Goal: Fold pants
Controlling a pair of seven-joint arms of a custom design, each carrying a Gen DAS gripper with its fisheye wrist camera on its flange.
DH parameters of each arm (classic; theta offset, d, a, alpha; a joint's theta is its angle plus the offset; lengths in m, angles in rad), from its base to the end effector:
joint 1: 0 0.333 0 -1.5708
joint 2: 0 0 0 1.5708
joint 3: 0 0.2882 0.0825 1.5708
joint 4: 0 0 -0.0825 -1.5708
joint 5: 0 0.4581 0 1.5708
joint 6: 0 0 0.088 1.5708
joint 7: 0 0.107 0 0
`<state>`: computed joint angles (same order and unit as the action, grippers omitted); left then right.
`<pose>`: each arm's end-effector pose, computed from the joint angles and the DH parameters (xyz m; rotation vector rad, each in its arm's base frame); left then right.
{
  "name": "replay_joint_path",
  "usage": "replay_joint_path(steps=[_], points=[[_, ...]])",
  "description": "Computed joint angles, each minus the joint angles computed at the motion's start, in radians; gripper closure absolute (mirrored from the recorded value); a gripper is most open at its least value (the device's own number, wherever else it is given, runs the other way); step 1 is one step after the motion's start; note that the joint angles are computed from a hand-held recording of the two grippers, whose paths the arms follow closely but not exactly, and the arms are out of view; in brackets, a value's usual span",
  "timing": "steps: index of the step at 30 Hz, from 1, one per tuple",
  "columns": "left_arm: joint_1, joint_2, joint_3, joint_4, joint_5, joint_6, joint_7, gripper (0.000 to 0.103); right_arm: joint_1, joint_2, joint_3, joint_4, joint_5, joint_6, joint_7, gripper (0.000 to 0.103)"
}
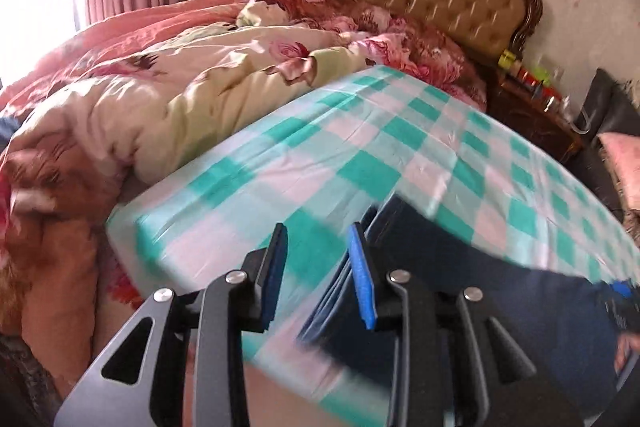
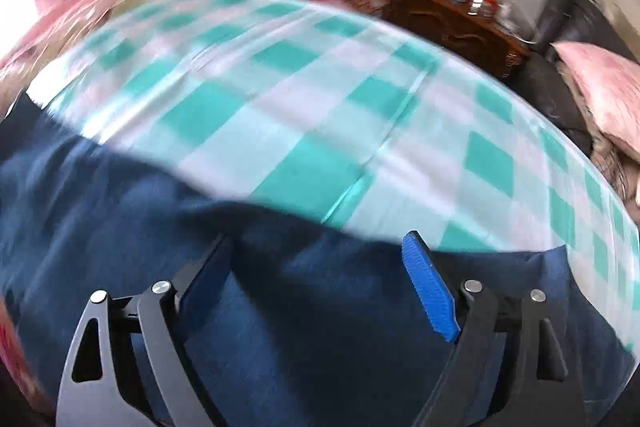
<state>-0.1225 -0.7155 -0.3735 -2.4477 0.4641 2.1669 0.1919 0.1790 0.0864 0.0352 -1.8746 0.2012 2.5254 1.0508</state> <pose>0.4196 -0.2179 0.5383 -2.2436 1.0055 -0.5706 0.6783 0.1450 0.4716 -2.3337 1.2274 -0.4850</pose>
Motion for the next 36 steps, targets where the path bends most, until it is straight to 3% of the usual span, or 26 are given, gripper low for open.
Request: replay_joint_path(steps=[2,3,5,10,12,16,18,22,26,32,34,36], points=[[-0.048,-0.099,-0.009,-0.084,-0.029,0.004,-0.031,0.066,0.013,0.015,-0.022,0.000,-0.149,0.063,0.170,0.022],[-0.071,-0.127,-0.017,-0.116,-0.049,0.015,-0.047,0.065,0.022,0.016,-0.036,0.002,-0.153,0.068,0.203,0.022],[-0.095,-0.147,-0.031,-0.151,-0.071,0.044,-0.072,0.065,-0.010,-0.020,-0.014,-0.025,-0.043,0.058,0.179,0.019],[-0.080,-0.084,-0.042,-0.165,-0.075,0.135,-0.119,0.065,0.009,-0.182,-0.008,-0.188,0.076,0.048,0.095,0.012],[-0.069,-0.067,-0.040,-0.166,-0.075,0.152,-0.139,0.065,0.019,-0.239,-0.008,-0.247,0.067,0.060,0.130,0.008],[-0.069,-0.091,-0.028,-0.205,-0.083,0.222,-0.176,0.062,0.033,-0.336,0.000,-0.348,0.007,0.054,0.200,0.007],[-0.065,-0.095,-0.023,-0.214,-0.088,0.235,-0.173,0.062,0.057,-0.364,-0.013,-0.384,0.016,0.058,0.160,0.007],[-0.049,-0.091,-0.020,-0.213,-0.091,0.242,-0.168,0.062,0.048,-0.364,0.001,-0.405,-0.062,0.064,0.215,0.007],[-0.048,-0.071,-0.004,-0.200,-0.105,0.247,-0.134,0.062,0.057,-0.363,-0.018,-0.419,-0.046,0.065,0.214,0.007],[-0.059,-0.140,0.040,-0.283,-0.175,0.377,-0.128,0.063,0.059,-0.361,-0.026,-0.422,-0.034,0.062,0.218,0.005],[-0.067,-0.157,0.057,-0.312,-0.209,0.430,-0.113,0.070,0.063,-0.362,-0.032,-0.423,-0.018,0.062,0.208,0.005],[-0.069,-0.173,0.065,-0.341,-0.246,0.484,-0.111,0.070,0.063,-0.367,-0.031,-0.432,-0.015,0.074,0.205,0.005]])
